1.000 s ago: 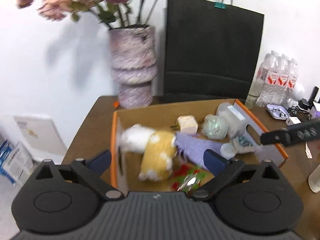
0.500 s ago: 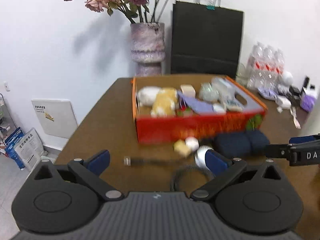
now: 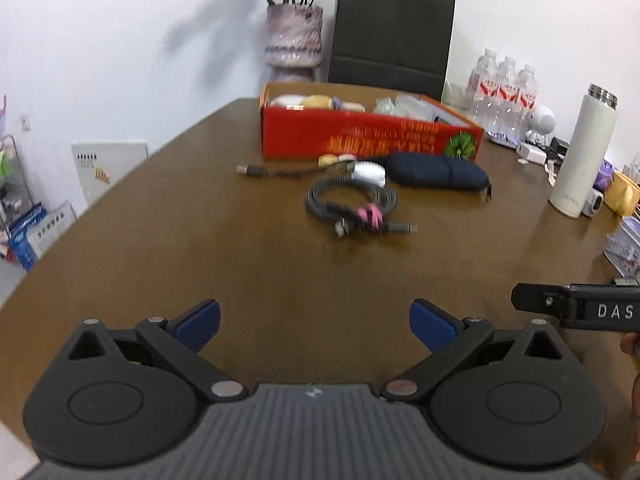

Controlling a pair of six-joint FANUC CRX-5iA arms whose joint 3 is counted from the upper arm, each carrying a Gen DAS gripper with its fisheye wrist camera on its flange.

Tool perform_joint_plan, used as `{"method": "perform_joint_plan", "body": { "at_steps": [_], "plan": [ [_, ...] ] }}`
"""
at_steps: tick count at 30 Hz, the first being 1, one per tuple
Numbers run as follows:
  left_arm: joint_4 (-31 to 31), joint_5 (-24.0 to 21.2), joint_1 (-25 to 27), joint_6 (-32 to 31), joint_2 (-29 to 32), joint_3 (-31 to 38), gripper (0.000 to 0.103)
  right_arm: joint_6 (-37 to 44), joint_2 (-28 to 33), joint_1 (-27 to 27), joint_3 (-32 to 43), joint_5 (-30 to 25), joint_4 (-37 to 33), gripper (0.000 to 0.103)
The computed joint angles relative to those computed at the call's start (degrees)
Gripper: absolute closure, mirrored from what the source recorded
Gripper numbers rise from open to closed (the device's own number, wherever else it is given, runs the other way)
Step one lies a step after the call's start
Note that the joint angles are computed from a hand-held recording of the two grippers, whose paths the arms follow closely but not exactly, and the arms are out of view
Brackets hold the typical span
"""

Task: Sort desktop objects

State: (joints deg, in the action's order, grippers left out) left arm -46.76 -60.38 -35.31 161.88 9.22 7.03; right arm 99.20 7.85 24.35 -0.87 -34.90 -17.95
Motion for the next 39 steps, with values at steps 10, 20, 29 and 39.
{"method": "perform_joint_plan", "body": {
  "at_steps": [10, 20, 29, 39],
  "plan": [
    [-0.3, -0.2, 1.3, 2.0, -0.5, -0.9, 0.000, 1.7, -1.8, 3.0, -3.7, 3.2, 2.1, 0.016],
    [-2.0, 7.0, 9.8, -7.0, -0.3, 0.2, 0.002, 3.7, 3.5, 5.4, 3.1, 1.4, 2.0, 0.018],
    [26.1, 26.1, 24.5, -43.7, 6.5, 3.7, 0.042, 4.3, 6.5, 6.1, 6.7, 2.2, 2.4, 0.018],
    [38.8, 25.1, 27.9, -59.7, 14.6, 9.3, 0.075, 8.4, 9.6, 4.4, 12.5, -2.7, -4.0, 0.019]
  ]
}}
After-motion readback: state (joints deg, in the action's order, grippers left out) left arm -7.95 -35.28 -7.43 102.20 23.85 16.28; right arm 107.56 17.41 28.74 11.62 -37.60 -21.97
